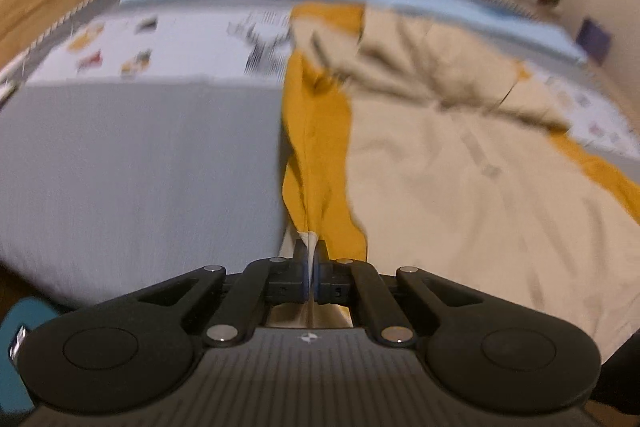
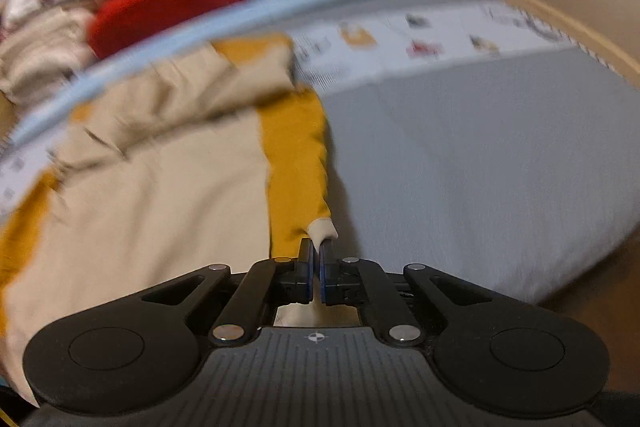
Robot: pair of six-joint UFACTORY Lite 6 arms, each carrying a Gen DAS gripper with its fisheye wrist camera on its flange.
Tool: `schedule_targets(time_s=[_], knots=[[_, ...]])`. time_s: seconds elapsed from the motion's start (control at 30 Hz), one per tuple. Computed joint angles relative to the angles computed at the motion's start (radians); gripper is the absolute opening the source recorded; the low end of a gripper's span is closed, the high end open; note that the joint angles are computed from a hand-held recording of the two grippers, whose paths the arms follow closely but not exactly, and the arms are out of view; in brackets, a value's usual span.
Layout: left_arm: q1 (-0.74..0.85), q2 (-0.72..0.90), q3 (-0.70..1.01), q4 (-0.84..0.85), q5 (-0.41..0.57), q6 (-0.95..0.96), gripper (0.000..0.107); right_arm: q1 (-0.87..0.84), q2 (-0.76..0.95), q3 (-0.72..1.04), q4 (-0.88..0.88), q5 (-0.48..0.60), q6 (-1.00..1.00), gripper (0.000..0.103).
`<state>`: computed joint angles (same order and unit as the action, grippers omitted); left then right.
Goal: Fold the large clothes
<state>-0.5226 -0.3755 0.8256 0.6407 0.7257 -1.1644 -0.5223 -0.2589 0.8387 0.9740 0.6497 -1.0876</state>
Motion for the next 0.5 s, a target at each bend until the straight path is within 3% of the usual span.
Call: schedule_targets(time_s=[0.27,0.5], knots=[[-0.052,-0.218,0.153,-0.109,0.135,0.175,0.001,-0.288,0.061,0.288,0.098,0.506,-0.039,0.001],[-0.088,-0.42,0.302,-0.316,0.353,0.338,0.001,-0.639,0.2,0.536,0.112,0.916,-0.021,0.001]])
